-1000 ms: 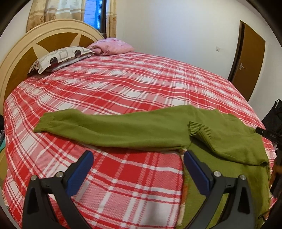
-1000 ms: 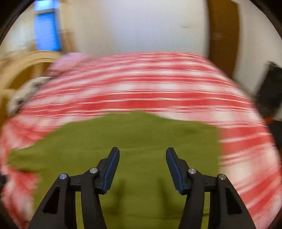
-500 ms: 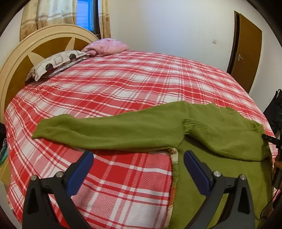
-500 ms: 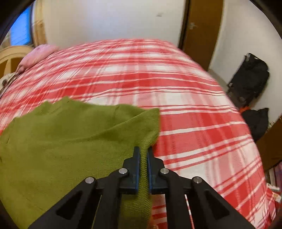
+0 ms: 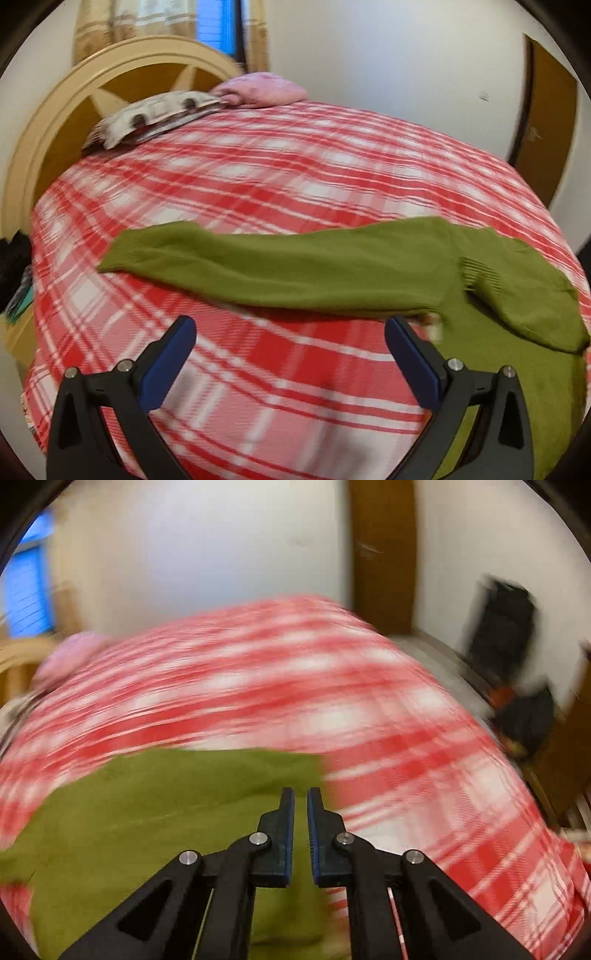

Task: Fold small clothes
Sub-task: 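Grasp the other sleeve cuff with the left gripper and lift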

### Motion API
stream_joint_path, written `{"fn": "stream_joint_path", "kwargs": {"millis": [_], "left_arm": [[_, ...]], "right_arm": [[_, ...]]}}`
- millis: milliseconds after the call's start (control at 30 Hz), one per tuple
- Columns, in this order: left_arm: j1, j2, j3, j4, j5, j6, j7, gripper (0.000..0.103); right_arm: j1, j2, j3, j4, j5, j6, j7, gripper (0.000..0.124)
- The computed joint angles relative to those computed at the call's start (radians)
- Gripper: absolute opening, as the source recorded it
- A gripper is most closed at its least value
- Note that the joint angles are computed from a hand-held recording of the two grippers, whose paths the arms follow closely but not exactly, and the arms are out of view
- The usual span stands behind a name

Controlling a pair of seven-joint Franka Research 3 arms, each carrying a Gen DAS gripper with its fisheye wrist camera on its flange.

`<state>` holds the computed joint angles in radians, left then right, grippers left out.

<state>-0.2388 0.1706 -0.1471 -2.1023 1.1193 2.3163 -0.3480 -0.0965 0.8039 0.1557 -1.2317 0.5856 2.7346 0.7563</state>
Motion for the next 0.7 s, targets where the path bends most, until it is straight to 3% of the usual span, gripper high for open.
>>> {"fn": "stream_joint_path", "kwargs": {"millis": [67,100,167,300,400,433,500,600,700], "left_arm": [[0.006,-0.037,0.007,-0.048,-0.004,-0.018,-0.061,0.103],[0.013,-0.054,0.007,-0.069,-0.012,-0.018,-0.078,0.103],[0.033,-0.095,0.006,-0.121,-0.047,-0.037,-0.108,0.103],[0.078,-0.198,0.001,-0.243,-0.094,-0.057,-0.178,0.103],[0.116,-0.268,-0.007,-0.321,-0.111,-0.056,-0.234,0.103],[0.132,-0.291,-0.007,-0.347,-0.107,-0.044,-0.252,0.103],[0.157,-0.305,-0.011,-0.363,-0.098,-0.031,-0.267,0.103],[0.189,-0.291,-0.011,-0.351,-0.078,-0.013,-0.272,0.103],[0.229,-0.252,0.016,-0.329,-0.019,0.118,-0.304,0.103]], "right_arm": [[-0.039,-0.082,0.104,-0.122,0.057,-0.052,-0.148,0.007],[-0.037,-0.107,0.124,-0.159,0.081,-0.092,-0.188,0.007],[0.007,-0.126,0.122,-0.190,0.087,-0.160,-0.205,0.007],[0.115,-0.113,0.102,-0.215,0.105,-0.179,-0.217,0.007],[0.177,-0.075,0.056,-0.168,0.041,-0.364,-0.143,0.007],[0.162,-0.082,0.082,-0.193,0.028,-0.374,-0.150,0.007],[0.164,-0.146,0.084,-0.297,0.112,-0.292,-0.271,0.007],[0.111,-0.202,0.101,-0.350,0.230,-0.342,-0.324,0.007],[0.074,-0.280,0.106,-0.428,0.373,-0.356,-0.390,0.007]]}}
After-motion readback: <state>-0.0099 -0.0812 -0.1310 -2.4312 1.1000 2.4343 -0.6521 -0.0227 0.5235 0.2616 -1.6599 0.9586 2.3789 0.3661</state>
